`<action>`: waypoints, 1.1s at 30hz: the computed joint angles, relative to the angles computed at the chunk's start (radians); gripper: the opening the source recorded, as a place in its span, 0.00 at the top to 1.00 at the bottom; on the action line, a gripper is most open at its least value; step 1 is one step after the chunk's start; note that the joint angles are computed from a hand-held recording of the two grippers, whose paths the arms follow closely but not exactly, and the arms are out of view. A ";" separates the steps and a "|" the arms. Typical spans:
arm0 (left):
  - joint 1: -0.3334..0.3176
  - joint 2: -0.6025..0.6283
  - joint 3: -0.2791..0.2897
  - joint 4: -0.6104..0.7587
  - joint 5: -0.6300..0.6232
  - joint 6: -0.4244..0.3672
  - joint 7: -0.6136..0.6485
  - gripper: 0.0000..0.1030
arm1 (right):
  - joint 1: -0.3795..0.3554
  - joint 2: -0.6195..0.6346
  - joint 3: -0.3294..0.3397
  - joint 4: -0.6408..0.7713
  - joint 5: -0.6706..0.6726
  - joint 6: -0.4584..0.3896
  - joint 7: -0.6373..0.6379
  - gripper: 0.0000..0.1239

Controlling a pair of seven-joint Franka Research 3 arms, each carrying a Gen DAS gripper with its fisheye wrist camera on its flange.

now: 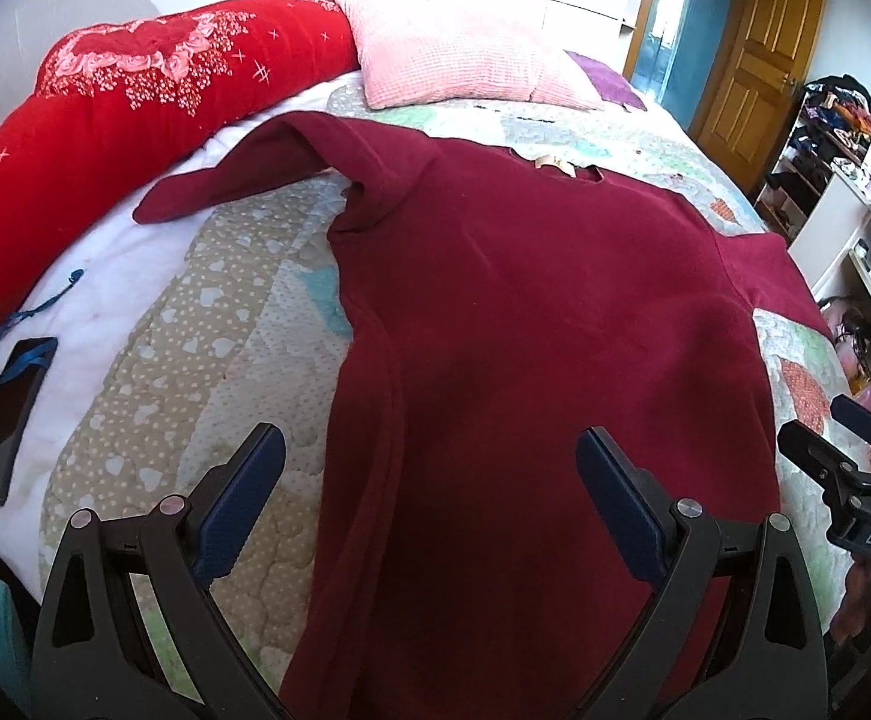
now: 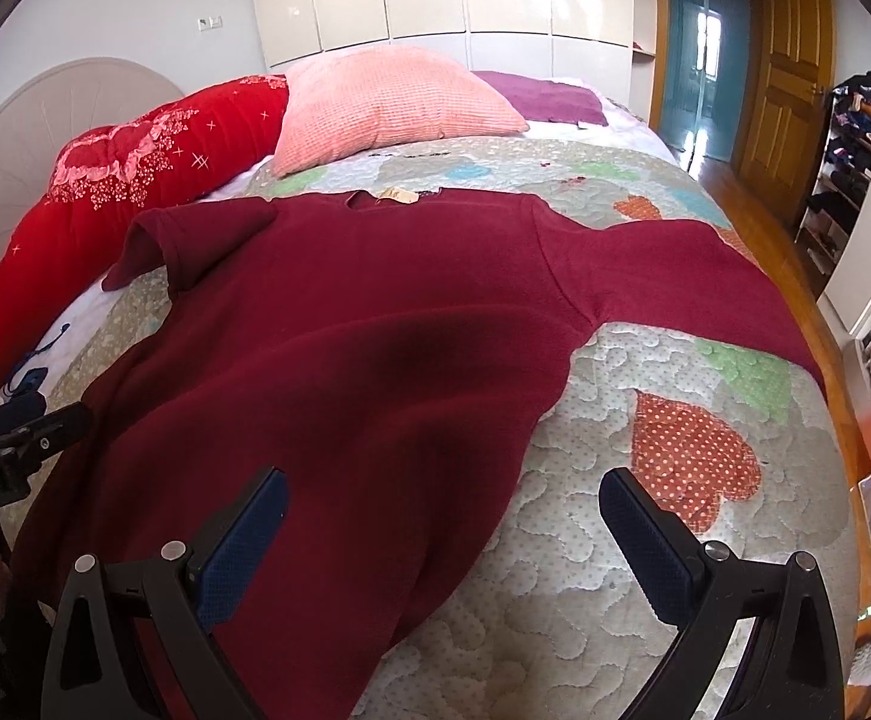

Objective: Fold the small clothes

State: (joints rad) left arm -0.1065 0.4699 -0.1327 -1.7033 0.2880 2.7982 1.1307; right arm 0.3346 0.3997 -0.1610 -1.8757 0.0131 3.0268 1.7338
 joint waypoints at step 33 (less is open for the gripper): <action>-0.011 0.131 0.001 0.181 -0.023 -0.075 0.027 0.05 | 0.028 0.126 -0.032 0.184 -0.014 -0.052 0.043 0.17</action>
State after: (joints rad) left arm -0.1179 0.6012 -0.1321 -1.5225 0.2648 2.7234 1.1581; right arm 0.3630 0.5254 -0.1930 -1.6912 -0.0009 2.9746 1.7766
